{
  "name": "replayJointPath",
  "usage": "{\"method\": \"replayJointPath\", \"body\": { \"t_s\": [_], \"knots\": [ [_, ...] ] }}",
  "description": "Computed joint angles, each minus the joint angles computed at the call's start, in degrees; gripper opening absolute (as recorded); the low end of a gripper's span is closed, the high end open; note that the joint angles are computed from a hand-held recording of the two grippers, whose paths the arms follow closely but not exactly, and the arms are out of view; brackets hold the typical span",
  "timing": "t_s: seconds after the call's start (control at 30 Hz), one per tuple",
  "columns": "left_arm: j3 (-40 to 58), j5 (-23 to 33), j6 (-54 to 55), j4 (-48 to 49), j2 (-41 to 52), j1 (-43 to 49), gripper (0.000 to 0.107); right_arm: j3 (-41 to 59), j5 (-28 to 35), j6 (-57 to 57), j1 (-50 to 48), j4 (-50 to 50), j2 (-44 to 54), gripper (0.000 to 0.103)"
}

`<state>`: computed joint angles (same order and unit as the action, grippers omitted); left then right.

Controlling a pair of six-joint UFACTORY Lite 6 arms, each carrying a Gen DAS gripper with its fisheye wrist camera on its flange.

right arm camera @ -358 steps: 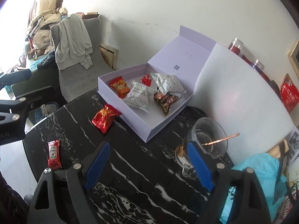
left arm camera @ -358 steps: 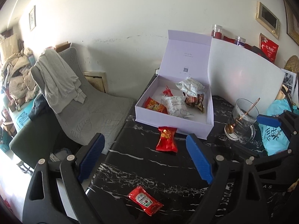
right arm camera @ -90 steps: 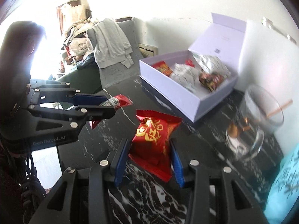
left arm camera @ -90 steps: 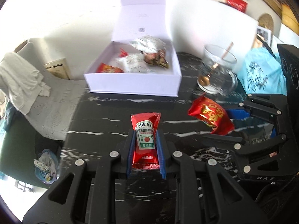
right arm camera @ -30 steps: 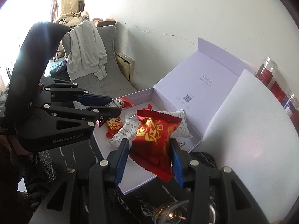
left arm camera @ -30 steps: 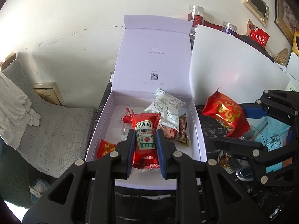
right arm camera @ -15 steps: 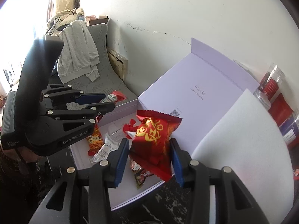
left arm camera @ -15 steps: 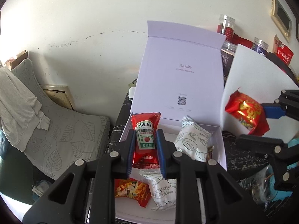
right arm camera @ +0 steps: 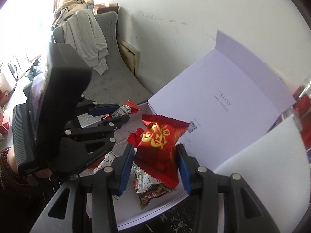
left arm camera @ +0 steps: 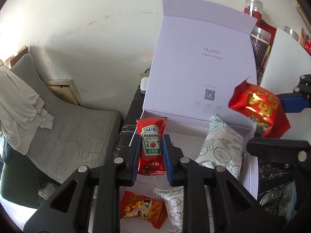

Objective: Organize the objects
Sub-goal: 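Carry the ketchup packet with the left tool while the right tool carries the candy bag, then release the ketchup packet into the box while the right tool drops the candy bag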

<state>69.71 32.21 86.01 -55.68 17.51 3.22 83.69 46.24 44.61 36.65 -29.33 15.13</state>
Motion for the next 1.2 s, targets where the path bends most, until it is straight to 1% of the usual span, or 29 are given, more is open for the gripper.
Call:
{"method": "replayJointPath", "body": {
  "t_s": [0.1,0.17,0.23,0.3,0.43,0.53,0.67,0.87,1.2],
  "knots": [
    [1.3,-0.7,-1.6,1.4,1.7,-0.5,0.021,2.5,-1.0,-4.2,-2.9,5.4,3.4,0.044],
    [1.4,-2.0,-1.9,2.0,2.2,-1.1,0.021,2.8,-1.3,-5.8,-4.3,7.2,4.3,0.044],
    [1.3,-3.0,-2.6,3.2,2.8,-1.8,0.021,3.9,-1.2,-6.3,-4.6,7.4,5.9,0.044],
    [2.3,-2.0,-4.2,5.1,4.1,-1.9,0.021,4.2,-1.3,-5.8,-4.1,6.3,7.0,0.044],
    [2.6,-3.5,-6.1,7.4,5.5,-2.9,0.021,6.4,-1.1,-7.2,-4.6,6.6,9.9,0.044],
    [5.2,-0.5,-10.0,10.8,7.7,-2.4,0.021,7.3,-1.2,-8.3,-5.2,7.0,11.4,0.044],
    [6.1,-1.0,-12.9,13.8,8.5,-2.6,0.021,8.9,-1.5,-9.5,-6.3,7.6,14.2,0.045],
    [10.8,2.1,-19.3,19.8,12.7,-2.3,0.021,9.6,-2.7,-10.0,-8.2,9.2,16.8,0.045],
    [10.7,1.2,-20.3,20.5,13.8,-2.9,0.021,9.8,-3.9,-12.3,-9.0,11.7,18.2,0.045]
  ]
}}
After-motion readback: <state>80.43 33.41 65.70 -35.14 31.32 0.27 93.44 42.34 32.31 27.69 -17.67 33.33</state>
